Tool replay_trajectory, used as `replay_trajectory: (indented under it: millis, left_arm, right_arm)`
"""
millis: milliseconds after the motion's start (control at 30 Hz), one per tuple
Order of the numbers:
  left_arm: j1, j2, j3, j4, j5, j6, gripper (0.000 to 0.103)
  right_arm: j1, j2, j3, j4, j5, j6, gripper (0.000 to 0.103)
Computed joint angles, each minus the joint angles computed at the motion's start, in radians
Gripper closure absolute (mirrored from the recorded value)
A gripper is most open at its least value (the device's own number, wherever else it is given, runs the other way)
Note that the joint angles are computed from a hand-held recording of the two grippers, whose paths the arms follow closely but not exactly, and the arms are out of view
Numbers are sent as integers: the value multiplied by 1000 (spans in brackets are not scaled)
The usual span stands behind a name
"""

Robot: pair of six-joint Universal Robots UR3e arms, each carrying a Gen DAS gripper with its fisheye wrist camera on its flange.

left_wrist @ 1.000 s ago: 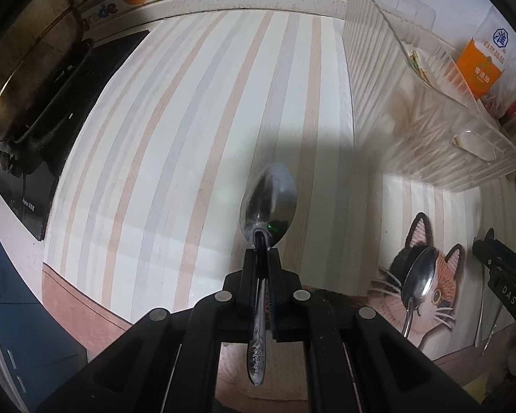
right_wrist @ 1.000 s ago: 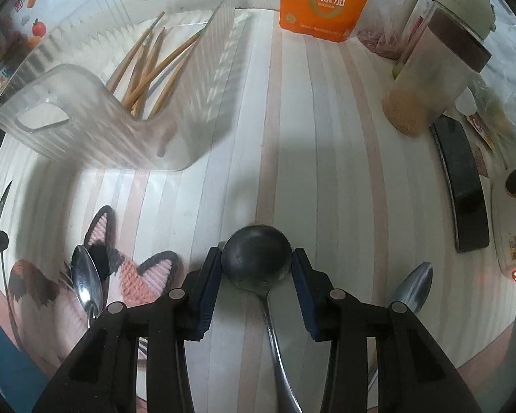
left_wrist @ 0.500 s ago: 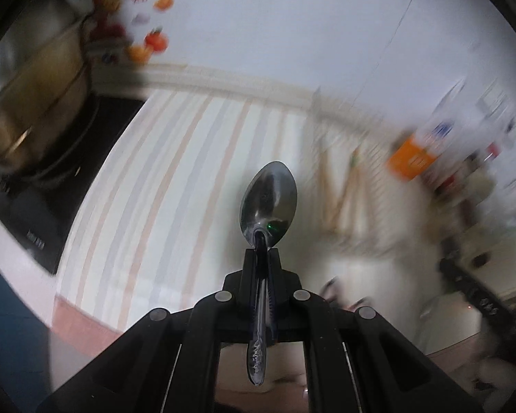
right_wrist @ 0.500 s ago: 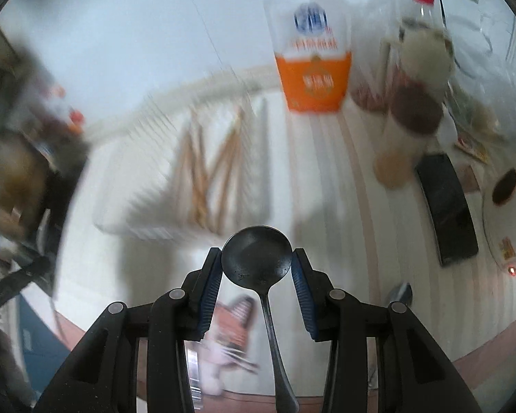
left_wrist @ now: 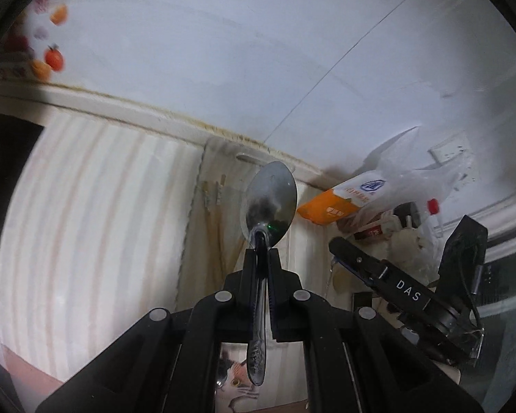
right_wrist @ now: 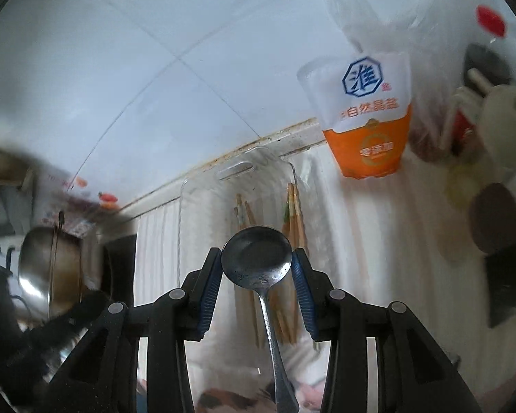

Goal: Organize utensils
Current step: 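Regrasp the spoon with the right tool while left tool carries its spoon, drop both into basket, then lower both tools to the cat mat and grasp another metal spoon with each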

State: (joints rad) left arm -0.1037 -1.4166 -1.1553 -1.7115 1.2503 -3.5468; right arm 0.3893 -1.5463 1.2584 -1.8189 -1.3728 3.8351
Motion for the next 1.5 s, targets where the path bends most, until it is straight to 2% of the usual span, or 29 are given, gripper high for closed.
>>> replay_trajectory:
  millis: [100,200,300,367,400,433,467,533,567,600,667,767,833,900,967,1033,1200,1267,1367,1433,1467,1500]
  left_arm:
    - [-35,-74,5,47,27,5,99]
    - [-60,-118,34,29,61,-6,98]
    - [-87,-112,31,26,124,-12,97]
    - [-124,-108,50,3,197,-23,91]
    - [-135,-97,48,-6,232,-31,84]
    - [-162,-85,52,-14,289,-48,68]
    - [-194,-66,44,-10,350,-66,58]
    - [-268,-19,2,24,489,-119,10]
    - [-313,8,-28,41,563,-149,1]
    - [-338,26,-48,47,604,-166,0]
    - [-376,55,-73,1,642,-194,0]
    - [-422,132,-175,-29,619,-259,0]
    - [-480,149,-236,-46,636,-323,0]
    - [-539,152,-305,-53,623,-375,0]
    - [-575,152,-382,-31,589,-403,0]
    - [-613,140,-453,1,559,-427,0]
    - [-667,103,-592,122,450,-465,1]
    - [-683,76,-609,170,426,-464,2]
    - [-697,36,-627,240,405,-462,2]
    - [-707,-2,-622,278,401,-458,13]
    - [-712,-26,-610,284,403,-456,18]
    - [-719,-49,-598,287,406,-453,28]
  right_arm:
    - [-14,67,1,-35,19,6,60]
    - [-29,133,-33,3,52,-8,57]
    - [-36,93,14,2,35,-9,45]
    - [-41,35,52,12,18,-17,45]
    - [-40,1,63,32,-5,-19,45]
    - [-41,-33,74,51,-27,-23,45]
    - [-39,-99,111,63,-58,-23,44]
    - [-29,-204,157,101,-117,-10,40]
    - [-21,-287,213,100,-156,4,38]
    - [-12,-345,248,107,-192,16,32]
    - [11,-441,296,151,-260,33,25]
    - [21,-576,361,276,-307,53,25]
    - [23,-662,425,361,-321,81,25]
    - [1,-733,508,421,-299,73,25]
    - [-46,-816,611,455,-262,50,26]
    - [-33,-850,701,450,-278,61,26]
    - [-33,-890,862,387,-276,52,36]
    - [12,-862,889,345,-293,78,38]
    - [150,-750,876,267,-377,168,44]
    - [223,-672,849,253,-434,225,53]
    - [241,-657,845,249,-451,239,63]
    - [247,-658,848,240,-456,244,68]
